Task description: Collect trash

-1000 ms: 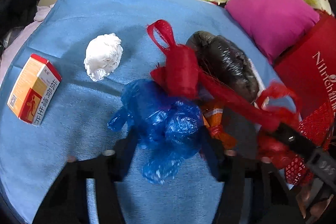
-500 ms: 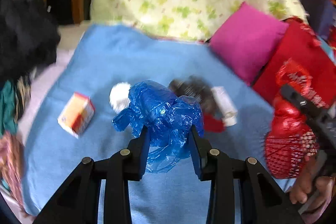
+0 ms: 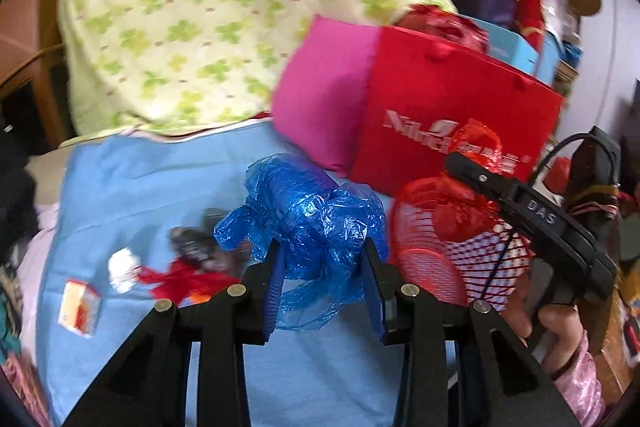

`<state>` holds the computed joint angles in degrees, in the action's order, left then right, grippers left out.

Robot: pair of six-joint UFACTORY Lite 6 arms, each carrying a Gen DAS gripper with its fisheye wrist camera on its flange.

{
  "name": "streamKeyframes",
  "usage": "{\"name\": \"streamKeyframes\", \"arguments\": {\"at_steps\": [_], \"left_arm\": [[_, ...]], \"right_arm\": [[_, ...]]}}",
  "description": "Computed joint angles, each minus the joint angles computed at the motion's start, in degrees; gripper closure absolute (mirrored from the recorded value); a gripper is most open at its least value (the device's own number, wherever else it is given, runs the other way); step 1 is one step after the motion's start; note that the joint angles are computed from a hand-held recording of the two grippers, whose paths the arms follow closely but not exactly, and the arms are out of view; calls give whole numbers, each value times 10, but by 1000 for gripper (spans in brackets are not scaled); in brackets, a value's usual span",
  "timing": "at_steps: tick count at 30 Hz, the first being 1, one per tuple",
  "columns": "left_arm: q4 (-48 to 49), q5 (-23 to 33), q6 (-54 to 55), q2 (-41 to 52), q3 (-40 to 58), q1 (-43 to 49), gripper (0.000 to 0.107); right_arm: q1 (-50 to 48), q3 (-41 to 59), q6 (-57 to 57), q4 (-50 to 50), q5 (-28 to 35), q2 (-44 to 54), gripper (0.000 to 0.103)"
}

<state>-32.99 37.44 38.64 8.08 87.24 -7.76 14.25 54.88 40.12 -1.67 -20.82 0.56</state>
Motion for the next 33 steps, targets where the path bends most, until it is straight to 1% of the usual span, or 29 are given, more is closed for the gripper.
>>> {"name": "streamKeyframes", "arguments": {"at_steps": [3, 7, 8, 10, 12, 14, 15, 16, 17, 19, 23, 26, 27, 29, 30, 33], "left_arm": [[20, 3, -36, 32, 35, -58, 68], [48, 4, -69, 58, 55, -115, 66], [52, 3, -74, 63, 58, -127, 65], [63, 0, -86, 75, 64, -143, 61], [73, -2, -98, 86, 67, -154, 59], [81, 7, -108, 111, 88, -155, 52], [80, 13, -108, 121, 100, -154, 46], [77, 14, -107, 124, 101, -151, 45], [80, 12, -110, 128, 102, -151, 45], [86, 10, -113, 121, 93, -147, 45], [89, 6, -113, 101, 74, -129, 44], [83, -2, -95, 73, 43, -92, 43], [83, -4, -92, 73, 42, -82, 42], [80, -17, -72, 40, 3, -42, 40], [83, -19, -71, 33, -3, -29, 37], [74, -29, -39, 10, -38, 45, 37]], "right_arm": [[-44, -38, 38, -37, -6, -30, 60], [-105, -96, 139, -138, -39, -74, 60], [-116, -111, 152, -149, -47, -86, 60], [-139, -129, 185, -178, -59, -101, 60], [-159, -136, 225, -217, -71, -104, 60], [-175, -149, 255, -246, -82, -110, 60], [-173, -155, 255, -243, -79, -115, 59], [-177, -155, 269, -257, -78, -114, 53], [-180, -147, 290, -275, -77, -107, 38], [-190, -147, 322, -297, -85, -103, 25], [-179, -157, 299, -271, -83, -116, 24], [-150, -146, 268, -229, -83, -112, 24], [-134, -143, 235, -198, -80, -114, 24], [-97, -128, 159, -131, -73, -112, 24], [-75, -120, 124, -104, -76, -109, 24], [-6, -87, 33, -37, -88, -90, 24]]}}
